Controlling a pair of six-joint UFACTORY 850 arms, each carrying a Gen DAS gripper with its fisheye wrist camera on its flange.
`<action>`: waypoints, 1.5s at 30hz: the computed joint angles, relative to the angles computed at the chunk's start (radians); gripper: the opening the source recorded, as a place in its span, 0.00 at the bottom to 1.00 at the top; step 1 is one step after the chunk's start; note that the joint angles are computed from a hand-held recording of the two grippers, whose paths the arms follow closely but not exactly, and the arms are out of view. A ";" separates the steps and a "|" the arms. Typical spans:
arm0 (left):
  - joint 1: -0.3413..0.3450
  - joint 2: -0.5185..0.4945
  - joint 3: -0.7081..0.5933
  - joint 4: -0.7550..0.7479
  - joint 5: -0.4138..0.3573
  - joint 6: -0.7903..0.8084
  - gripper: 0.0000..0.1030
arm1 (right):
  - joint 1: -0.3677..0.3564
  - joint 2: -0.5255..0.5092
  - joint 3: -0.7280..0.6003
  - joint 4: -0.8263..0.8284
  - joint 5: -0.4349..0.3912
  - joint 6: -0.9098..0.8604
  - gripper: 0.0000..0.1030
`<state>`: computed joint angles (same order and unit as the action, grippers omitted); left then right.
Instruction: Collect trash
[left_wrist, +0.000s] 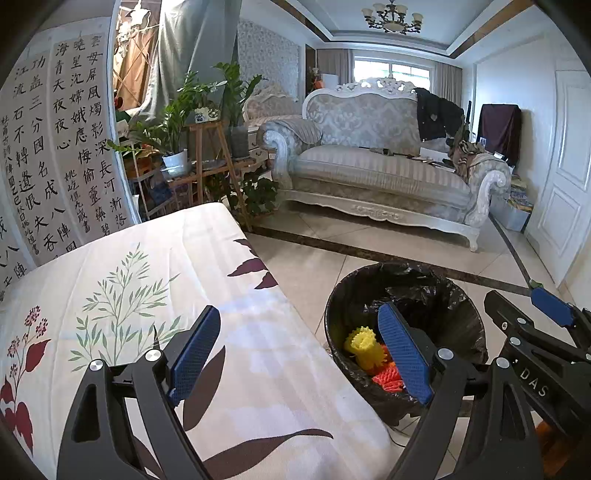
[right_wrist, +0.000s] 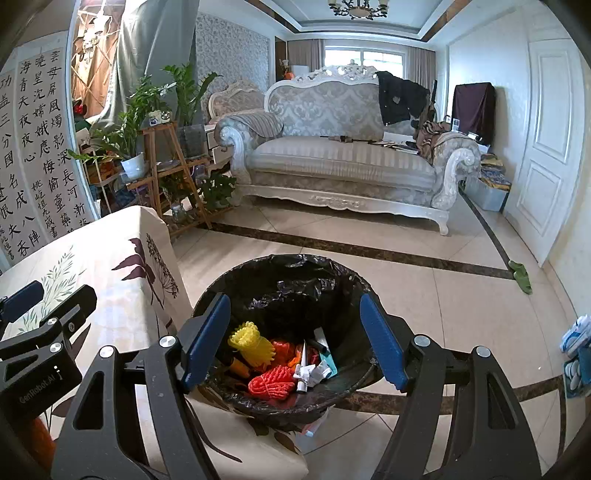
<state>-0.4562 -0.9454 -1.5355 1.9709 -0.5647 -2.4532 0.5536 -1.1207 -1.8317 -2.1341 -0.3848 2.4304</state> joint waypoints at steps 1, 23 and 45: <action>0.000 0.000 -0.003 -0.006 0.002 0.003 0.82 | -0.001 -0.001 -0.002 0.001 0.002 -0.002 0.69; 0.010 0.009 0.009 0.010 0.012 -0.023 0.82 | 0.001 0.000 -0.001 0.004 0.000 -0.005 0.69; 0.012 0.009 0.008 0.016 0.016 -0.029 0.82 | 0.002 -0.003 -0.007 0.016 0.000 -0.017 0.69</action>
